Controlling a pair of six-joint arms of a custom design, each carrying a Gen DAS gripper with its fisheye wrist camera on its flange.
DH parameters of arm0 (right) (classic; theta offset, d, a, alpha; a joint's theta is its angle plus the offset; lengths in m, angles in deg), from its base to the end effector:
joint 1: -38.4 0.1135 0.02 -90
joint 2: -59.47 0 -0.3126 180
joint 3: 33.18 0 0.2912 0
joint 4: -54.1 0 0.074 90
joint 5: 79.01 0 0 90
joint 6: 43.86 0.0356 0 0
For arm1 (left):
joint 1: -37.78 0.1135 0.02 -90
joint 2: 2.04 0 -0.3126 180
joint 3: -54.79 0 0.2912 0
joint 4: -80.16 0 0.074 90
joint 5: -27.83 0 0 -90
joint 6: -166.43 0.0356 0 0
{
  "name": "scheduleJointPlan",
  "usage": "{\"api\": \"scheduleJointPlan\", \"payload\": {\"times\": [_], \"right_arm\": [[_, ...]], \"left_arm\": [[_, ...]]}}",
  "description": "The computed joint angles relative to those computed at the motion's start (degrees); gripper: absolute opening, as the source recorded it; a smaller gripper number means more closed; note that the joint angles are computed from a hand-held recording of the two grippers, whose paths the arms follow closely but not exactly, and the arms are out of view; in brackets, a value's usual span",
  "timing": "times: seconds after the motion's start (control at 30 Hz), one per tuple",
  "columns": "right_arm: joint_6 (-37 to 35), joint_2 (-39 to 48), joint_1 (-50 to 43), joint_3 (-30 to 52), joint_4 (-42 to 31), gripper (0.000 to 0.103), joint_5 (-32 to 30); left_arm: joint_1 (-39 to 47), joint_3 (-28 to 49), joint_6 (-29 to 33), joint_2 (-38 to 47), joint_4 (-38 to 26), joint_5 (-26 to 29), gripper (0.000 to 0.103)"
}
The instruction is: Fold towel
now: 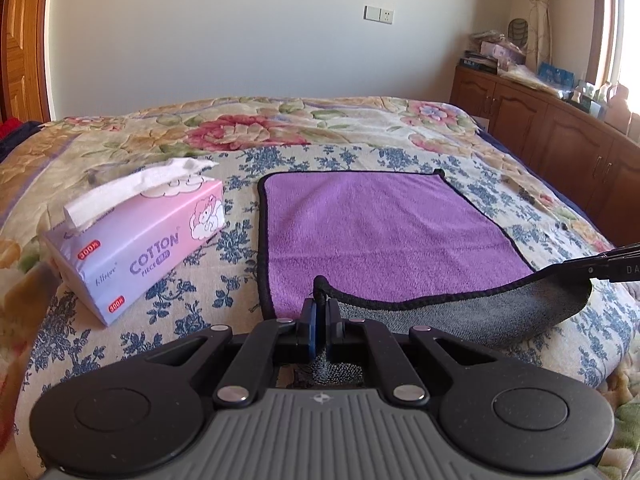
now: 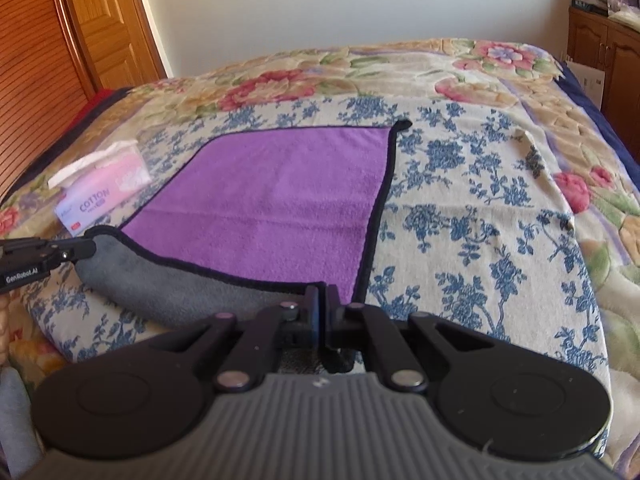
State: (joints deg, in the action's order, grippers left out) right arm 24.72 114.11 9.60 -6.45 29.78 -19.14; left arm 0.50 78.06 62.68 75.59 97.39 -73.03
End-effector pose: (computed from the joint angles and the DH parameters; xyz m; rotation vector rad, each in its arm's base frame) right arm 0.1493 -0.0617 0.1493 -0.0640 2.3339 0.2292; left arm 0.1708 -0.1216 0.1164 0.3496 2.1924 -0.2847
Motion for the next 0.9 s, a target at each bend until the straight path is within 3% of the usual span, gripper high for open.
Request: {"api": "scheduleJointPlan", "payload": {"times": [0.9], "right_arm": [[1.68, -5.01, 2.16, 0.88, 5.2, 0.003, -2.31]], "left_arm": [[-0.31, 1.51, 0.96, -7.09, -1.33, -1.78, 0.004]]}}
